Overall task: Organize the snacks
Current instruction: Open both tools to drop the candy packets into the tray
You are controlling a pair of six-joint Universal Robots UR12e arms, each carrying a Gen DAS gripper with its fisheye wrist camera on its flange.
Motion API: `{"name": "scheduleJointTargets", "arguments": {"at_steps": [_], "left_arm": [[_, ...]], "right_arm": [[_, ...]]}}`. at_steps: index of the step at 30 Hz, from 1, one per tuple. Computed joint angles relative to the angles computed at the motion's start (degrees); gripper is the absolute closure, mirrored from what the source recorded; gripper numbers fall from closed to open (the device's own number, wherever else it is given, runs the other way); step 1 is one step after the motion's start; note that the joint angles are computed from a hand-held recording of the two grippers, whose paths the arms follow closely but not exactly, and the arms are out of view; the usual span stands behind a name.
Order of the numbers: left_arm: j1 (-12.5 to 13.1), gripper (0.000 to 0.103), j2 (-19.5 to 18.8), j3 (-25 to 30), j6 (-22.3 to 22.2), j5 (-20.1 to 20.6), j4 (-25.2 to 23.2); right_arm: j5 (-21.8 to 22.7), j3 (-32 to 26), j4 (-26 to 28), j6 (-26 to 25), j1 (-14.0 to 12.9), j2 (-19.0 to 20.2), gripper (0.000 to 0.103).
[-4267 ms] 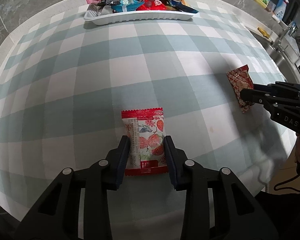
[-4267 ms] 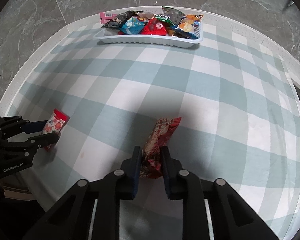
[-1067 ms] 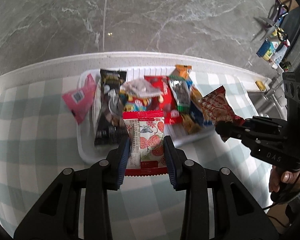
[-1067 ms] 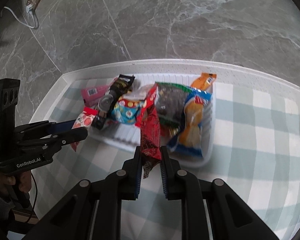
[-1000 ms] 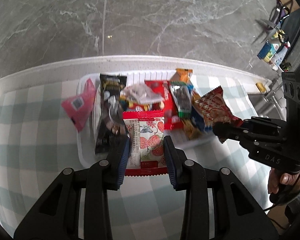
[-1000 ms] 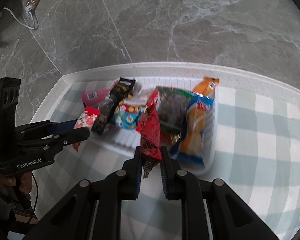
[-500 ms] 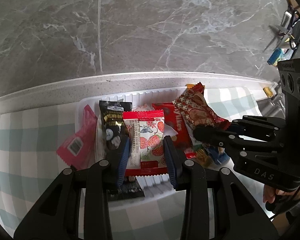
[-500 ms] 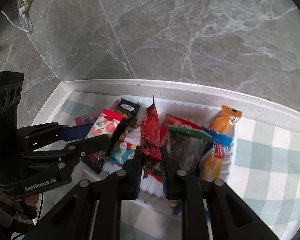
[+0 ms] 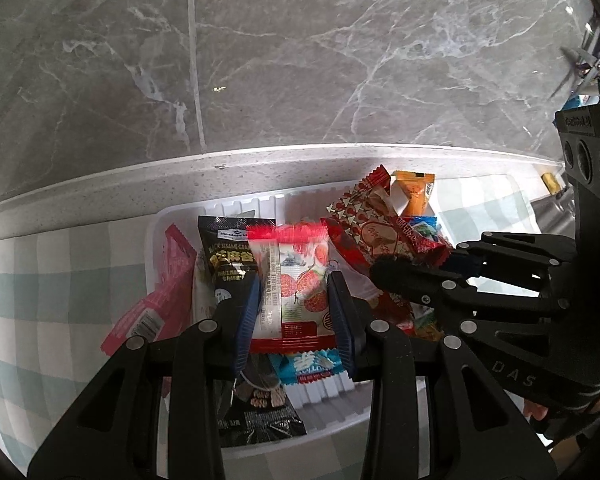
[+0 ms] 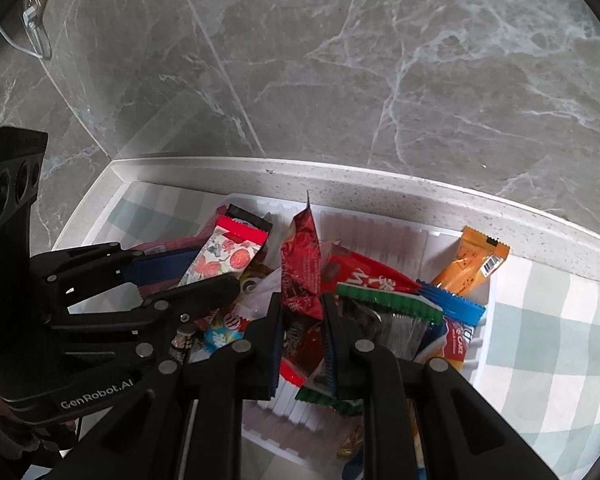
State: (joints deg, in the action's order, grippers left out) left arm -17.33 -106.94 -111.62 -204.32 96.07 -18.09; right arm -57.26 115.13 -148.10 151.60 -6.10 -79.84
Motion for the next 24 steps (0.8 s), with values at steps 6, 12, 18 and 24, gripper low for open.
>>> {"name": "scheduleJointTargets", "arguments": {"at_steps": [6,12,18,24], "left_arm": [[-0.01,0.070,-0.69,0.38,0.17,1.06,0.40],[-0.29,0.070,-0.85,0.64,0.02,2.04,0.14],[-0.56,0.070,-0.50,0.55,-0.31,2.71,-0.26],[-0.82,0.070,0.11,0.23,-0.74,3.10,-0.41]], "right_arm": [[-0.98,-0.33,-0.55,-0.02,0.55,0.66,0.081],[-1.11,-0.16,-1.30,-0.04,0.67,0.72,0.081],[-0.94,0.54,-2.11,0.07,0.58,0.21,0.081],[-0.82,1.49,-3.27,0.21,0.31,-0.69,0.071]]}}
